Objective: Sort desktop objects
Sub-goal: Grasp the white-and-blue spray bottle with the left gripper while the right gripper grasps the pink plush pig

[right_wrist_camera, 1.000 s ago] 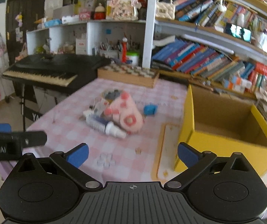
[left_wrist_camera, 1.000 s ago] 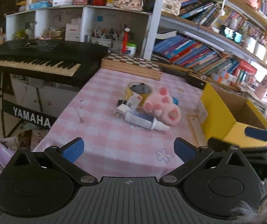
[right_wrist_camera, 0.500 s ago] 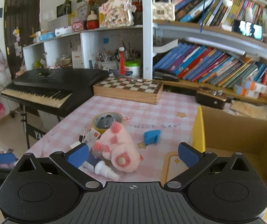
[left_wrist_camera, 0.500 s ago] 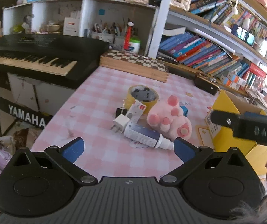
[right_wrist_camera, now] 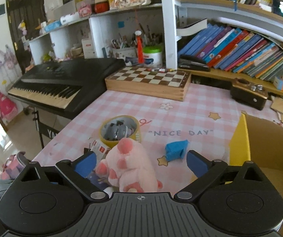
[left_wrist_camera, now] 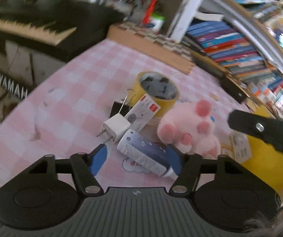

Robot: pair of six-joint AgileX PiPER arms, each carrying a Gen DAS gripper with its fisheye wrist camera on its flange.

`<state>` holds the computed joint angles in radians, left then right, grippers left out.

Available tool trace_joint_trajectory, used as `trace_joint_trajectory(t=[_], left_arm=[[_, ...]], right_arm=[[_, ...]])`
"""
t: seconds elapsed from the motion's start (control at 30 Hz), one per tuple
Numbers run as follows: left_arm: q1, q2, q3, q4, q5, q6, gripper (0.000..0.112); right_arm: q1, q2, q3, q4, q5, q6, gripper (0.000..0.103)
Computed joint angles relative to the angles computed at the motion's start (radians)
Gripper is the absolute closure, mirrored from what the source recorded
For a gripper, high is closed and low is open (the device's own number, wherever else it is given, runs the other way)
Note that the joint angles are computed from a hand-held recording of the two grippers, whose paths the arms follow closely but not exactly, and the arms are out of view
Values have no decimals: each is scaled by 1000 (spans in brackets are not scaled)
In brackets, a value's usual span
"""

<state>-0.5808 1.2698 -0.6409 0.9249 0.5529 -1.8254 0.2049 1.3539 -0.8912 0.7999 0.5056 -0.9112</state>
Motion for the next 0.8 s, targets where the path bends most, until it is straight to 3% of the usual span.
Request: trace_joint_trajectory(t=[0.2, 0.3, 0.43, 0.5, 0.63, 0.8], left_arm=[[10, 134, -85, 6, 17, 22, 55], [-9, 171, -111, -9, 78, 116, 68], [-19, 121, -73, -39, 117, 233, 82], [-39, 99, -57, -51, 145, 265, 83], [-112, 107, -18, 63, 167, 177, 70], [-154, 126, -1, 149, 196, 53, 70]], right_arm=[[10, 82, -56, -9, 40, -22, 8], [14, 121, -84, -22, 60, -15, 8], [19, 169, -113, -52, 92, 3, 8], [27, 191, -119, -65, 100, 5, 8], [52, 220, -115, -89, 86, 1, 8], [47, 206, -92, -75, 86, -57, 9]])
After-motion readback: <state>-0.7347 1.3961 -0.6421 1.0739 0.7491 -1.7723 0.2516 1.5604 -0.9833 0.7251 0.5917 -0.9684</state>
